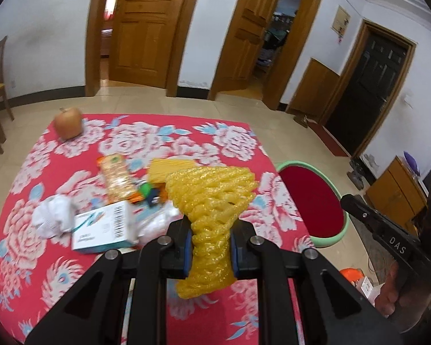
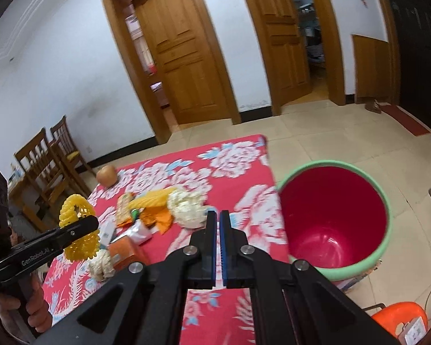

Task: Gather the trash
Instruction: 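Lift the foam net with the left tool while the right tool grasps the crumpled paper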

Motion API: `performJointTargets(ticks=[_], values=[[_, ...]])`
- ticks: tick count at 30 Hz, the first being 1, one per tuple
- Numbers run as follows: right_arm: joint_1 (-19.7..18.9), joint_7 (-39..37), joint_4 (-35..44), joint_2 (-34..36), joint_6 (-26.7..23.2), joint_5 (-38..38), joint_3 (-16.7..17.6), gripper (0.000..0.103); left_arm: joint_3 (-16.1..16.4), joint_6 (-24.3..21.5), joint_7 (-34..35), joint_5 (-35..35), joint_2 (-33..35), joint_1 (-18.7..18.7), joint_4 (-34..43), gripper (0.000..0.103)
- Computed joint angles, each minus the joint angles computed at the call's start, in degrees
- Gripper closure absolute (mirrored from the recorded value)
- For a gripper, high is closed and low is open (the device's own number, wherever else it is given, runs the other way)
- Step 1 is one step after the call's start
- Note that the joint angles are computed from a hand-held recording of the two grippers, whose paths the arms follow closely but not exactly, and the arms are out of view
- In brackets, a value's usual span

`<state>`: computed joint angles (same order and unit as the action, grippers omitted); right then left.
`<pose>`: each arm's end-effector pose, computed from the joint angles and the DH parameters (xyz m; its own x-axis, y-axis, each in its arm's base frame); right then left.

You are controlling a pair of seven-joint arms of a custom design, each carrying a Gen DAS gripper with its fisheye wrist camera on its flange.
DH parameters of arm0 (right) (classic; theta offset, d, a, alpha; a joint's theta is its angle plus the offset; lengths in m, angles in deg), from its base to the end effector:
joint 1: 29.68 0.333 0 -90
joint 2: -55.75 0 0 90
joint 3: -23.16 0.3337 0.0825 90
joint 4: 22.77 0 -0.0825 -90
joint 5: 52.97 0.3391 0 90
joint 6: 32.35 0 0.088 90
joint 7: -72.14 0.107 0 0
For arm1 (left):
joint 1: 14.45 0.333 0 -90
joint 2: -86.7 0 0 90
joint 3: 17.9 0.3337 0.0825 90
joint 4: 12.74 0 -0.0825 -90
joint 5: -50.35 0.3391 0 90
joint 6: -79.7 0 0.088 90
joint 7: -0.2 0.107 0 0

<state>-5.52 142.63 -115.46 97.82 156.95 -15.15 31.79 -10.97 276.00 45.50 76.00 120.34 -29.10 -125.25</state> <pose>0.6410 0.3039 0.3368 0.2450 -0.9272 -0.2832 -0.6676 0.0505 -0.7428 0.6249 -0.1470 0.3210 -0.0098 -0.9631 0.2689 -0.6875 -0.1888 -0.7012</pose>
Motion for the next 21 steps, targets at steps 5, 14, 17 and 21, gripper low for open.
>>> performJointTargets(ticks=[5, 14, 17, 21], values=[[-2.31, 1.02, -0.84, 0.11, 0.37, 1.15, 0.40, 0.100, -6.25, -5.31, 0.61, 3.65, 3.27, 3.44, 7.39, 0.084], [-6.57, 3.03, -1.44, 0.81, -1.39, 2.46, 1.99, 0.099, -16.28, -11.23, 2.74, 7.30, 8.86, 8.59, 17.27, 0.084], [-7.22, 2.78, -1.99, 0.46, -1.28, 2.32, 2.66, 0.096, -16.45, -10.27, 1.76, 7.14, 8.51, 8.99, 16.22, 0.084], [-6.99, 2.18, -2.76, 0.38, 0.03, 1.91, 3.43, 0.096, -12.03, -8.38, -0.93, 7.31, 6.36, 6.89, 12.71, 0.084]])
